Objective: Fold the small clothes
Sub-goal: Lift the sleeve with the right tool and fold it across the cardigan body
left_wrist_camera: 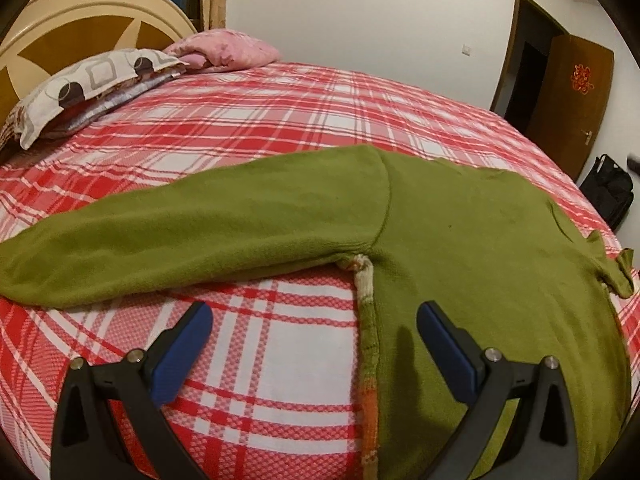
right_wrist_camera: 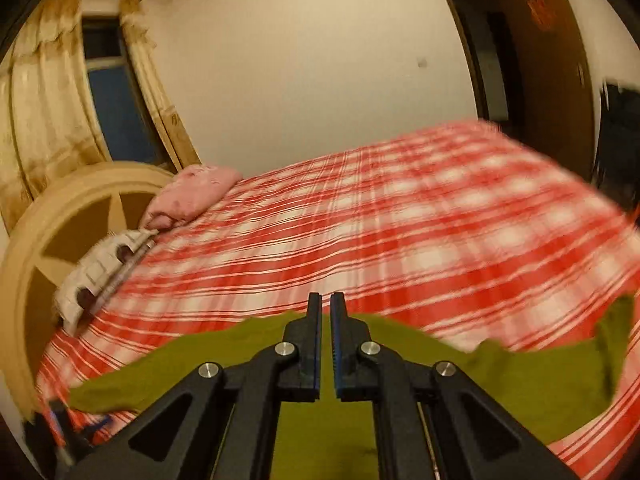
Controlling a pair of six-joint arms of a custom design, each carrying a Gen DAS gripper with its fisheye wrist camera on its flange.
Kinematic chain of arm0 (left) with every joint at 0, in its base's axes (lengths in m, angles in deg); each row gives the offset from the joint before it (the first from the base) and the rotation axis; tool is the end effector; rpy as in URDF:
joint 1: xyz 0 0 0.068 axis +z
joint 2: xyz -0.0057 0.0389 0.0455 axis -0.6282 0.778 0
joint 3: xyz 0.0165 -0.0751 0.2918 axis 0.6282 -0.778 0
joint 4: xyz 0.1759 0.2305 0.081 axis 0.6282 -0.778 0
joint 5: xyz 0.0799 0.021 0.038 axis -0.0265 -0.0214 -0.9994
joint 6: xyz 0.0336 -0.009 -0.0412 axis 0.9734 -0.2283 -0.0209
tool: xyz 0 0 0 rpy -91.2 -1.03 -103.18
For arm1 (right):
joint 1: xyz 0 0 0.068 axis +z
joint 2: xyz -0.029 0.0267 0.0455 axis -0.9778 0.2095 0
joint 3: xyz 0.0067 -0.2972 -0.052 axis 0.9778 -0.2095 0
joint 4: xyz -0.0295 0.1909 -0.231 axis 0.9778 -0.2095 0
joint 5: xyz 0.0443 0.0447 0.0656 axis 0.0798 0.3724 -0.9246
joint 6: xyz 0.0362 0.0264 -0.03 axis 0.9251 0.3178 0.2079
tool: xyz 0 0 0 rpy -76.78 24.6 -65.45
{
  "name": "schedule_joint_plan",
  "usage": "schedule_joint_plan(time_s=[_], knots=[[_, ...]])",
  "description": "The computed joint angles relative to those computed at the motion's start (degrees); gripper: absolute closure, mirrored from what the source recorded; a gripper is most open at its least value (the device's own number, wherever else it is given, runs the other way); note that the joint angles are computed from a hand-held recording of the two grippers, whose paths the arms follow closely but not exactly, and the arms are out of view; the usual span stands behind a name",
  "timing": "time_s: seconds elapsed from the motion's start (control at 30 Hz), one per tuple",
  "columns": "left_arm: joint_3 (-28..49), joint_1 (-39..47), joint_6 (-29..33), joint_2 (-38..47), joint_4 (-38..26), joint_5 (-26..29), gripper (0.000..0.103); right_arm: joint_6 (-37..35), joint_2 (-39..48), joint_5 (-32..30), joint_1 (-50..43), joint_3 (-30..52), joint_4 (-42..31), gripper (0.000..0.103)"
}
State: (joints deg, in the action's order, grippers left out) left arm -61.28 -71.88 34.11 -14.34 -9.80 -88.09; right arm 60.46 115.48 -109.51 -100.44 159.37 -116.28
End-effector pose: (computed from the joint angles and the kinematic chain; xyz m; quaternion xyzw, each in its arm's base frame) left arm 0.1955 -0.1018 0.1494 -0.2598 0.8821 0.0345 0.3913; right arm 0.4258 -0.1460 0.2823 -0.1578 0.8413 0.2636 0.4448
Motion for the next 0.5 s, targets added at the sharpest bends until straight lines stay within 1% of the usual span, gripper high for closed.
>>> schedule_joint_plan(time_s=[0.03, 0.07, 0.1, 0.13, 0.2, 0.23, 0.3, 0.33, 0.37, 0.4, 0.43, 0.5], knots=[[-0.3, -0.2, 0.0, -0.3, 0.4, 0.2, 0.000, -0.9, 1.1, -0.7, -0.4, 1.0, -2.2, 0.084], [-0.6, -0.1, 0.3, -0.6, 0.8, 0.4, 0.000, -2.7, 4.1, -0.5, -1.6, 3.7, -6.4, 0.065], [-0.7, -0.1, 0.5, -0.6, 1.1, 0.6, 0.000, -3.3, 5.2, 0.5, -2.2, 4.4, -7.2, 0.015], [-0.7, -0.3, 0.5, -0.7, 1.3, 0.4, 0.000, -3.8, 7.0, 3.6, -3.7, 5.4, -7.3, 0.005], [-0.8, -0.8, 0.6, -0.7, 1.6, 0.1, 0.000, -2.2, 9.2, 7.9, -7.1, 6.5, -3.8, 0.005], [-0.8, -0.9, 0.7, -0.6, 1.6, 0.0, 0.000, -2.1, 11.8, 10.5, -8.9, 9.5, -3.8, 0.005], [-0.4, -1.1, 0.5, 0.0, 1.1, -0.3, 0.000, -1.1, 15.5, 18.7, -11.5, 13.3, 1.5, 0.005], [0.0, -1.1, 0.6, 0.4, 0.9, -0.3, 0.000, -1.3, 18.2, 24.6, -12.4, 15.8, 5.4, 0.005], [0.2, -1.2, 0.6, 0.7, 0.5, -0.4, 0.000, -2.0, 20.7, 27.2, -12.8, 18.8, 5.4, 0.005], [0.6, -1.3, 0.4, 1.1, 0.0, -0.6, 0.000, -3.0, 24.0, 29.1, -13.3, 23.5, 3.6, 0.006], [0.9, -1.4, 0.3, 1.5, -0.4, -0.6, 0.000, -3.7, 27.8, 31.6, -13.2, 28.6, 0.8, 0.015], [1.4, -1.2, 0.4, 2.2, -1.0, -0.4, 0.000, -5.0, 31.0, 34.4, -12.6, 32.3, -0.1, 0.024]])
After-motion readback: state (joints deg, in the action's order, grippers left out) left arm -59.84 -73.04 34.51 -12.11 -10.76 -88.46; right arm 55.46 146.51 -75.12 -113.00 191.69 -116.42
